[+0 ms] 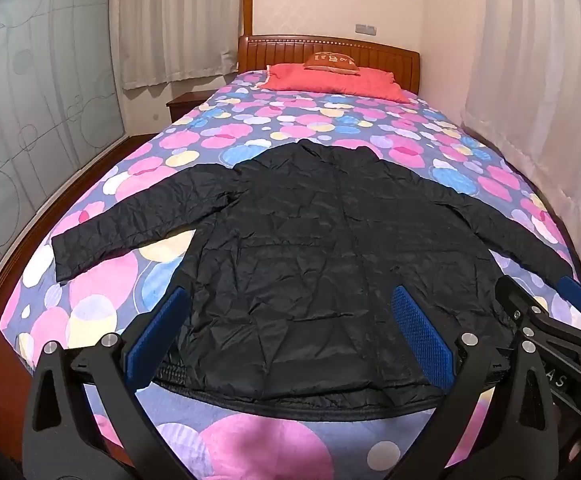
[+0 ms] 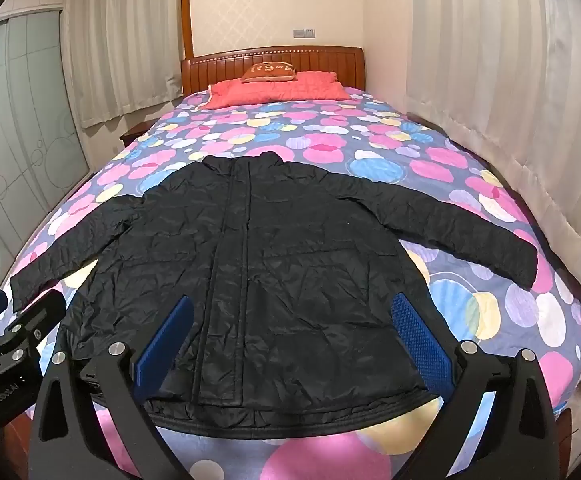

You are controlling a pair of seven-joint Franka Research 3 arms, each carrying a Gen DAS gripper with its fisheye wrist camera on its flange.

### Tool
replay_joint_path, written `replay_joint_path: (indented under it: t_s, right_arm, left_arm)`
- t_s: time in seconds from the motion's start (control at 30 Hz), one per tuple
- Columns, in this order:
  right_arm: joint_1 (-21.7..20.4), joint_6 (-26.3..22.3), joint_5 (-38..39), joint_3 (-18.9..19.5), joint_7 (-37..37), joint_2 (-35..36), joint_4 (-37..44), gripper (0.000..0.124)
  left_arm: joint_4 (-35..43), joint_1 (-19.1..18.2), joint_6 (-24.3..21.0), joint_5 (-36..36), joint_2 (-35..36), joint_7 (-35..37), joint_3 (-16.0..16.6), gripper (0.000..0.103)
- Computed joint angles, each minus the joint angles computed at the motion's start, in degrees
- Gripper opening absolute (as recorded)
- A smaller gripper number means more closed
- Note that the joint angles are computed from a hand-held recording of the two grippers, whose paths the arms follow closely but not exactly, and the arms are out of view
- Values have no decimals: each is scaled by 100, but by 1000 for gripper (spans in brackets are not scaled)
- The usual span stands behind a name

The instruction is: Fold large clothes

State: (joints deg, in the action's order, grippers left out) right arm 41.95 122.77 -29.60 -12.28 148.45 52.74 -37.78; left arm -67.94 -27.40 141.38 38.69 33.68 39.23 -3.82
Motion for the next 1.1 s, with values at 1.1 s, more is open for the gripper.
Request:
replay_joint_path:
  t_s: [1.1]
  right_arm:
    - [-7,-4,39,-13,-9,70,93,99]
  left_arm:
    - [-510,142,267,67,-187,-123,-9,101]
